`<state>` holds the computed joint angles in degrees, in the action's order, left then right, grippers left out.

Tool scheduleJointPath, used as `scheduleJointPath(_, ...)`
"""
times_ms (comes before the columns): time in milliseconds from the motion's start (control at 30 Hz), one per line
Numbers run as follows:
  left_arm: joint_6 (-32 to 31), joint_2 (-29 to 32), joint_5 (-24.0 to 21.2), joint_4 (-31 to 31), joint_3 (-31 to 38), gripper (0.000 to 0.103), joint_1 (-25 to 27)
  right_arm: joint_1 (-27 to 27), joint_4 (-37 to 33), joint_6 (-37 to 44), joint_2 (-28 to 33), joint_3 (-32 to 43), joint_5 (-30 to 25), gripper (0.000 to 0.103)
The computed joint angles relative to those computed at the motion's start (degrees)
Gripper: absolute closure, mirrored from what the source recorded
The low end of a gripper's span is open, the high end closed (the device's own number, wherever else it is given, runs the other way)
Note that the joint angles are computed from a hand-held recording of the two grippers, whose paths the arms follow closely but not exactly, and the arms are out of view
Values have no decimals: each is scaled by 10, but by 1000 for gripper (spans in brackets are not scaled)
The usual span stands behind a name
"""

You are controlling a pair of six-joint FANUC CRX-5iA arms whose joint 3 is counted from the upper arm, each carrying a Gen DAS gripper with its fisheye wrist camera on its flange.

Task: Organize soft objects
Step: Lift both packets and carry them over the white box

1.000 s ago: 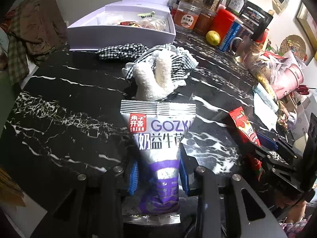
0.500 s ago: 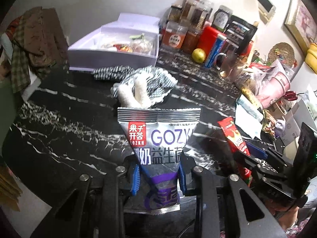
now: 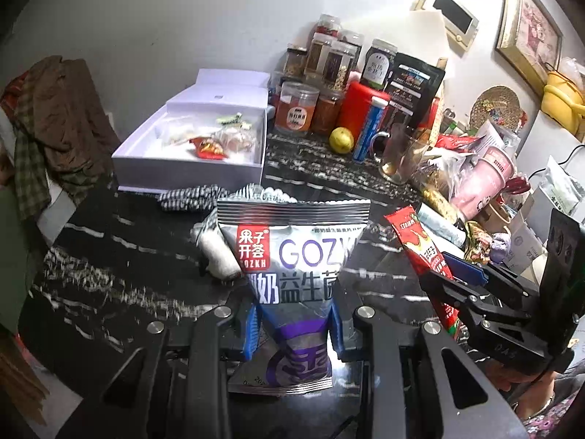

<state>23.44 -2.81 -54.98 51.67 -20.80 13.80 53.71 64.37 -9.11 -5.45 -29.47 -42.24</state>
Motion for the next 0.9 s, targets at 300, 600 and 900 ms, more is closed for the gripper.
scheduleJointPath(300,-19,32,-6,36,40,73,-12,-33,19,5,13,28,43,59)
scheduleJointPath(600,-17,75,4,65,87,73,-25,-62,40,11,40,67,64,59)
scheduleJointPath(900,-15,116,23,79,147,73,-39,-103,70,33,67,103,106,59)
